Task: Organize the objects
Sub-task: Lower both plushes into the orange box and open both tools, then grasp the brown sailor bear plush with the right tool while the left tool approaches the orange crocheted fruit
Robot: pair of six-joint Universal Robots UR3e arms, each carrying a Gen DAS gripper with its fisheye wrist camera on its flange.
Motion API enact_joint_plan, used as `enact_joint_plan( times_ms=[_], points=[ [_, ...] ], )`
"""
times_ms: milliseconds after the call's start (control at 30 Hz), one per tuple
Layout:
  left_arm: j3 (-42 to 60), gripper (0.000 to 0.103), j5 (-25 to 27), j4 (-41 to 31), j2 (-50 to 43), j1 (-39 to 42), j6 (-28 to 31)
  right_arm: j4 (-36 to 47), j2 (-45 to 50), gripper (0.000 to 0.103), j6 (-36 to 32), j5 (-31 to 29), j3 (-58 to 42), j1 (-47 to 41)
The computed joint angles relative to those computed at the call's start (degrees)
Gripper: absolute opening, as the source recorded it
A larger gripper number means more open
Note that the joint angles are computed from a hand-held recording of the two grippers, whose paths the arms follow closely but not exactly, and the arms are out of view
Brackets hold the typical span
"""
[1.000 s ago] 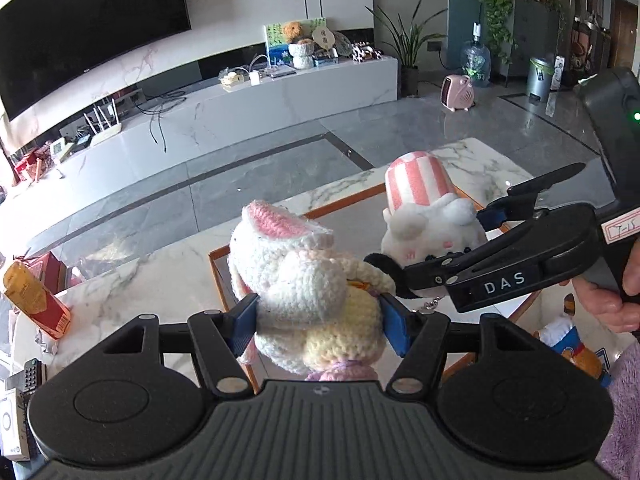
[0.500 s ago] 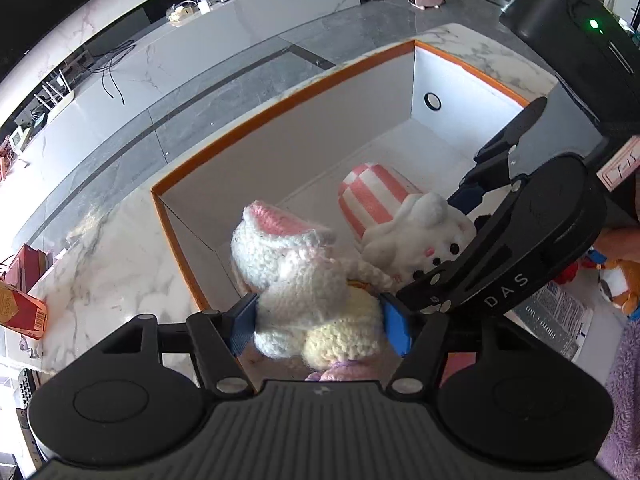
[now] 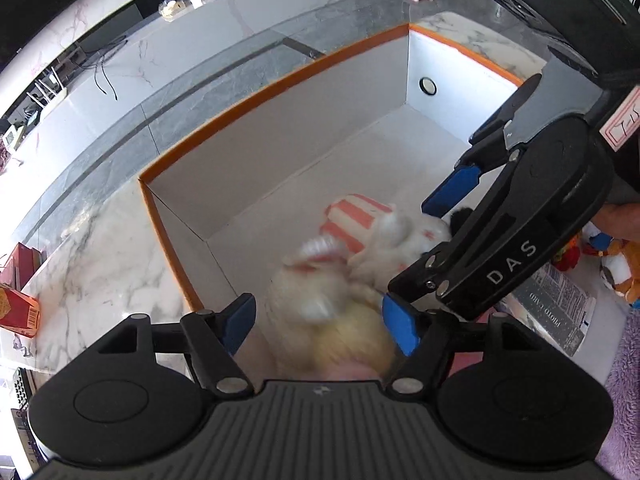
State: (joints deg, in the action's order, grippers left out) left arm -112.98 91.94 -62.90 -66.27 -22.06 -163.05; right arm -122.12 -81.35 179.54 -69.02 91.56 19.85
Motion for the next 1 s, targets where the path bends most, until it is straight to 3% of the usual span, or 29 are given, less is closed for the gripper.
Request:
enact_joint_plan(
  times_ms=[67,133,233,433,567,767,1000],
  points=[
    [0.4,0.079,0.7,0.5,0.9,-0.1,-0.8,-1.1,-1.9,0.075,0.6,1.0,2.0,-0.9],
    [1.9,0.063,0.7,-1.0,0.5,-0.2,-1.8,-1.3,-2.5,0.060,1.3,0.8,2.6,-1.1],
    [2.6,0.055,1.3,-2.0,-0.1,-0.7,-3.6,-2.3,-1.8,0.052,2.7,-0.5,2.3,-0.5],
    [2.4,0.054,3.7,-0.5,-1.5,-3.6,-6.0,-5.2,-3.0,0.050,2.4,1.1,5.6,-0.5],
    [1.9,0.054,4.2,0.1,-0.4,-4.5,-7.3,-5.0,-3.9,0.050,2.9,-1.4,5.5,0.8],
    [2.9,0.054,4.7,0.5,1.7,-6.8,-10.7,-5.8,-12.0,0.049,5.0,-3.1,9.1,1.0],
    [5.3,0.055,6.8,0.5,2.6,-13.3,-17.7,-10.2,-23.8,0.054,7.9,-14.8,13.5,7.3]
  ],
)
